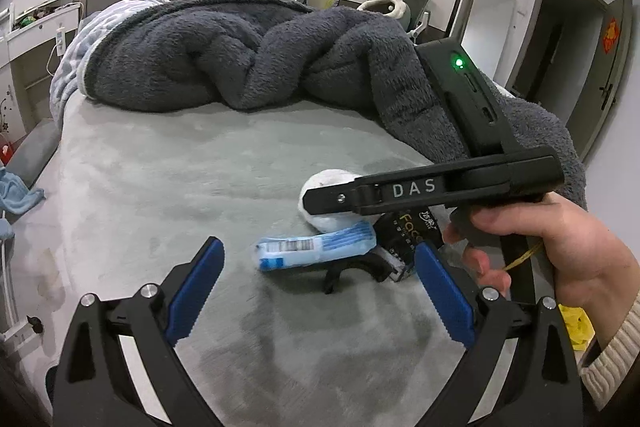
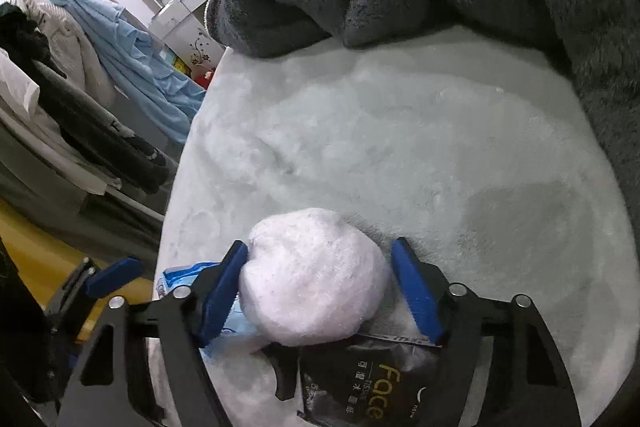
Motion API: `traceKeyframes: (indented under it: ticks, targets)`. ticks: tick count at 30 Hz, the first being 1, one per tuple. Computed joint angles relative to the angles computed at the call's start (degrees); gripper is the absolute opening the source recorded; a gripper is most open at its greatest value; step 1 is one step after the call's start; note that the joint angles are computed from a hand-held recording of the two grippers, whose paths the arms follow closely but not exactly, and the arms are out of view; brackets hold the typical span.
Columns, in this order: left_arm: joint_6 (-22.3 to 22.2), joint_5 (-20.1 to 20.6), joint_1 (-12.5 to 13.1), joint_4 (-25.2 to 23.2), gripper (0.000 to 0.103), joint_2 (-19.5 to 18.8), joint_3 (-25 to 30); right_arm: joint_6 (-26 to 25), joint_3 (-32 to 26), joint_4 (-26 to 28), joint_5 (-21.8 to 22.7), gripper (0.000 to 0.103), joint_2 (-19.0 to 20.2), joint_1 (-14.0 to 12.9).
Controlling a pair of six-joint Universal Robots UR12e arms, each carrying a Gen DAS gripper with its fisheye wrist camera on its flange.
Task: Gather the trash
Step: 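Grasp the white cloth ball with the right tool while the left tool grasps the blue tube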
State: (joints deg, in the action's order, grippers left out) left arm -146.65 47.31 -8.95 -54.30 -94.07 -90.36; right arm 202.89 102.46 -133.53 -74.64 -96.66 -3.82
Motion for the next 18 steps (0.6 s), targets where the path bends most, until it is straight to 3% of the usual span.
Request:
traceKeyframes:
  ticks: [5, 10, 18]
  targets:
    - [-1.63, 1.29, -0.95, 1.33, 0.097, -0.58, -0.16, -0.63, -0.04, -0.51, 0.04, 0.056, -0.17, 0.17]
    - [-3.27, 5.2, -2.15, 5.1, 0.097, -0.9, -0.95, -0.6, 0.67, -1.81, 1.01, 0.055, -0.94, -0.7]
    - [-6.35, 7.55, -3.0, 8.11, 0.096, -1.53, -1.28, 0.71, 2.65, -5.94, 1.53, 0.054, -3.27, -2.3]
